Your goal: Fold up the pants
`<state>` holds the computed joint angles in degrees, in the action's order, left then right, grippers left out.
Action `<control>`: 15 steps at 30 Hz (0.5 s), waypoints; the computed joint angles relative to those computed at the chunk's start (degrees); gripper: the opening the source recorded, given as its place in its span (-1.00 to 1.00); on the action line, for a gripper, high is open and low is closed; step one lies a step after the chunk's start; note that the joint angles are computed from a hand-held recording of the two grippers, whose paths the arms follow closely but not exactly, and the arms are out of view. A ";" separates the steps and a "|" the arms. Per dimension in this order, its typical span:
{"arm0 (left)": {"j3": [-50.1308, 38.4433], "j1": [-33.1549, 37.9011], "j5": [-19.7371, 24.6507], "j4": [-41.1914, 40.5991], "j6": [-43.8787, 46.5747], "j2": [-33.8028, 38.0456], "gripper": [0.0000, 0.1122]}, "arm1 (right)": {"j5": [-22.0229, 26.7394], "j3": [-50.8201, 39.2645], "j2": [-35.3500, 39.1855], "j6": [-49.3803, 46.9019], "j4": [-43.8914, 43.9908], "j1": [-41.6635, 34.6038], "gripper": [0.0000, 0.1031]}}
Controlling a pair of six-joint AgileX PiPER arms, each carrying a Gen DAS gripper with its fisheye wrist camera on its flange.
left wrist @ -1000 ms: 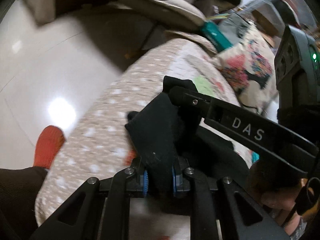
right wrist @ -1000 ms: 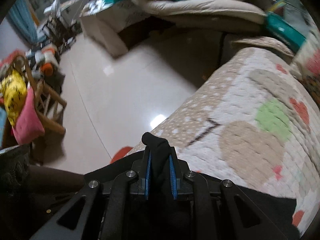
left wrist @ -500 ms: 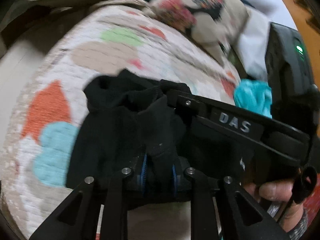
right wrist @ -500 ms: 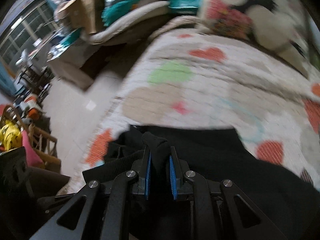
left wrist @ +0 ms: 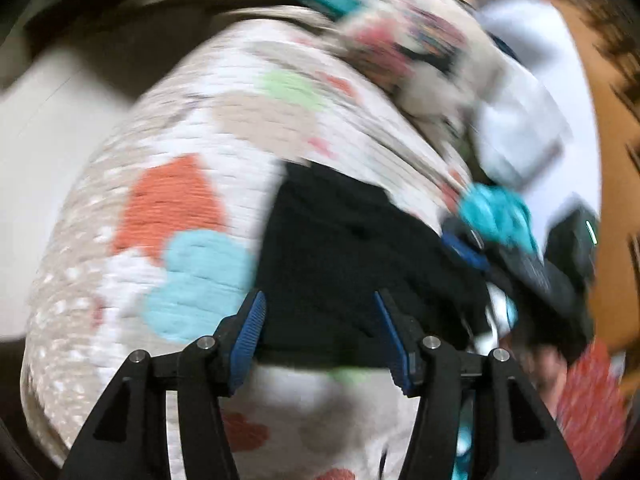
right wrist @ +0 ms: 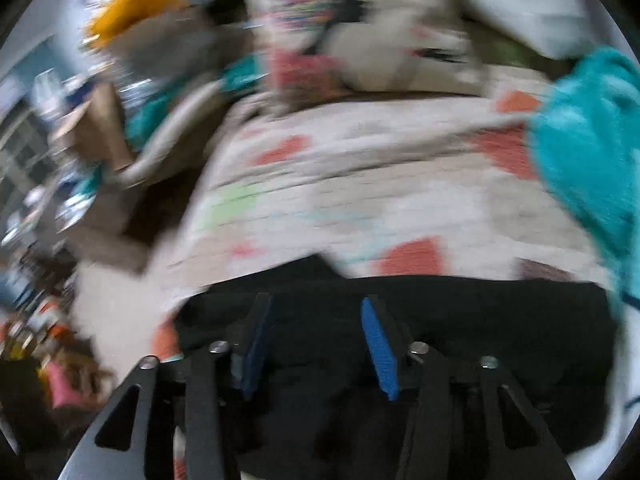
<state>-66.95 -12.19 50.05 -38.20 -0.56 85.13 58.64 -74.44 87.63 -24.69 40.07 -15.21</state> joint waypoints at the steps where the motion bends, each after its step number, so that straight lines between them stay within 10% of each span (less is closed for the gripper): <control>1: 0.56 1.35 -0.50 -0.48 -0.34 0.17 -0.03 | 0.87 0.48 0.40 -1.57 2.19 0.90 -0.17; 10: -0.76 -1.47 -5.03 0.76 -0.20 5.29 -0.03 | -6.63 2.77 3.86 9.36 -12.40 12.45 -0.13; 12: 0.09 -1.28 -5.43 -0.13 1.04 5.51 -0.03 | -5.08 3.13 4.19 6.61 -9.05 11.70 -0.89; 15: 1.46 0.40 -5.80 -2.63 3.65 5.84 -0.03 | -7.02 3.87 1.95 12.48 -14.65 11.81 -0.88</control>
<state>-65.49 -11.80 44.25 -40.83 3.09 90.98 51.62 -70.57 89.57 -12.21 25.42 -3.41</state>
